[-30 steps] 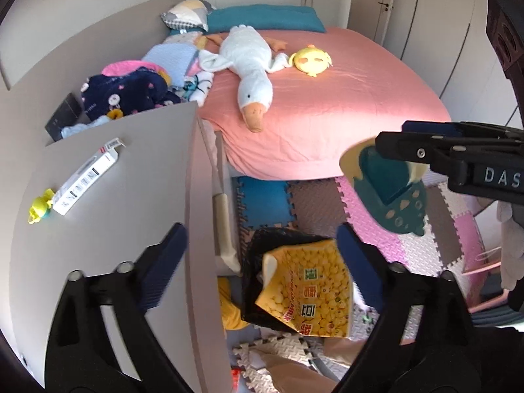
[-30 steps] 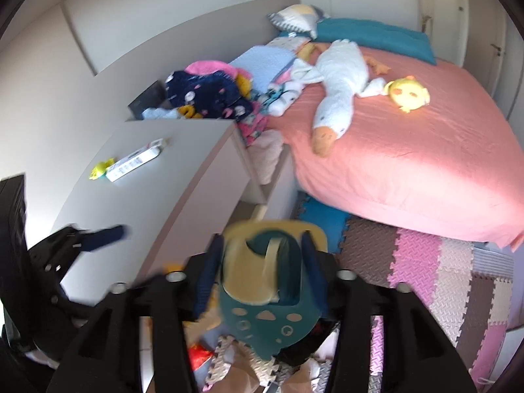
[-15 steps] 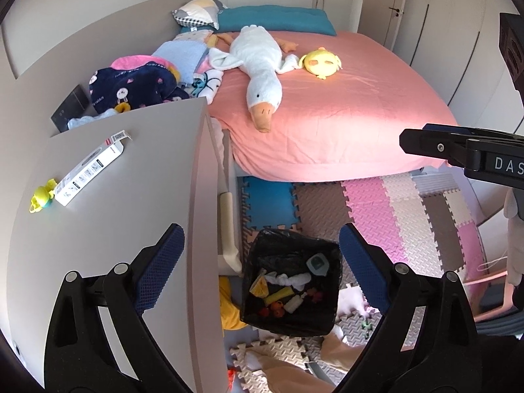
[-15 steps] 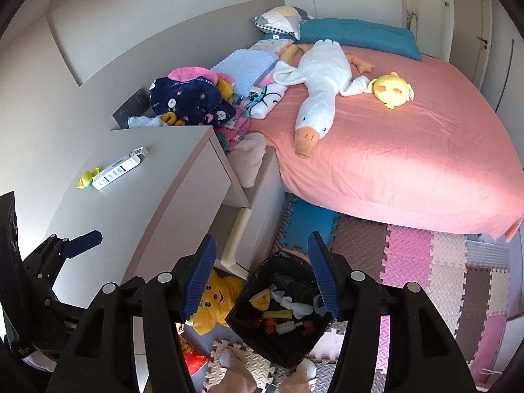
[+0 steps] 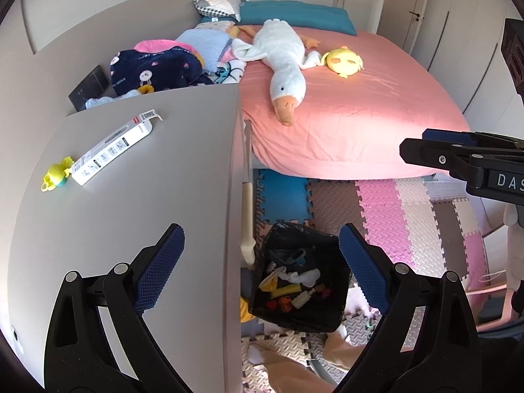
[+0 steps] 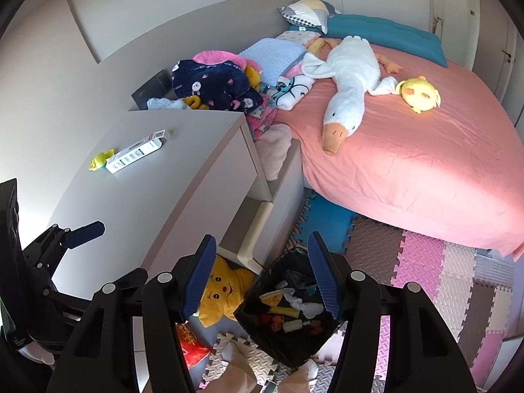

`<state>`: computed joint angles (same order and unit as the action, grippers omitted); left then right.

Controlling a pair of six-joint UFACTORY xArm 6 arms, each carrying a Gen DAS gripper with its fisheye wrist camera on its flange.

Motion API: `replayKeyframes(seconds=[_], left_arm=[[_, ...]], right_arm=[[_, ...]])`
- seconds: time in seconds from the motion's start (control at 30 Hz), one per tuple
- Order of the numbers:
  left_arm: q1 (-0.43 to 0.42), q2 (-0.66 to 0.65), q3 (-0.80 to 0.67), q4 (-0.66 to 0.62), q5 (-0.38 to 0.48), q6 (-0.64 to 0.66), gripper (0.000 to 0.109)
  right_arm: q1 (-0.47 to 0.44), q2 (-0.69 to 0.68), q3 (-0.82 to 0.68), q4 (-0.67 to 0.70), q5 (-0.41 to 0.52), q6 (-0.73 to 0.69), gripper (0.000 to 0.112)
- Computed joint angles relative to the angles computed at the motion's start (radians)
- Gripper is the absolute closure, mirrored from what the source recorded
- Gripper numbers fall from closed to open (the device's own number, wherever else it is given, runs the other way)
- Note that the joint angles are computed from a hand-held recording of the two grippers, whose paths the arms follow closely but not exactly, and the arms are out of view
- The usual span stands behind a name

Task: Collect trash
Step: 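Move both tools back over the desk toward the yellow toy and thermometer box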

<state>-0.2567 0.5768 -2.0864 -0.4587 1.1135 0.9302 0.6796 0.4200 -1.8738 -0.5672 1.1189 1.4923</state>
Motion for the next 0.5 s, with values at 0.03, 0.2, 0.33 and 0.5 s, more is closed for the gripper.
replayKeyframes(seconds=[0.03, 0.2, 0.33, 0.5], left_arm=[[0.005, 0.013, -0.019, 0.005, 0.004, -0.009, 0.016], [0.031, 0.074, -0.112, 0.027, 0.027, -0.051, 0.016], [0.055, 0.128, -0.197, 0.037, 0.052, -0.078, 0.016], [0.084, 0.211, -0.334, 0.056, 0.1, -0.118, 0.016]], right_arm=[[-0.002, 0.016, -0.022, 0.006, 0.0, -0.017, 0.053], [-0.012, 0.114, -0.16, 0.042, 0.009, -0.101, 0.053], [-0.017, 0.214, -0.313, 0.073, 0.039, -0.173, 0.053], [-0.018, 0.407, -0.626, 0.117, 0.127, -0.281, 0.053]])
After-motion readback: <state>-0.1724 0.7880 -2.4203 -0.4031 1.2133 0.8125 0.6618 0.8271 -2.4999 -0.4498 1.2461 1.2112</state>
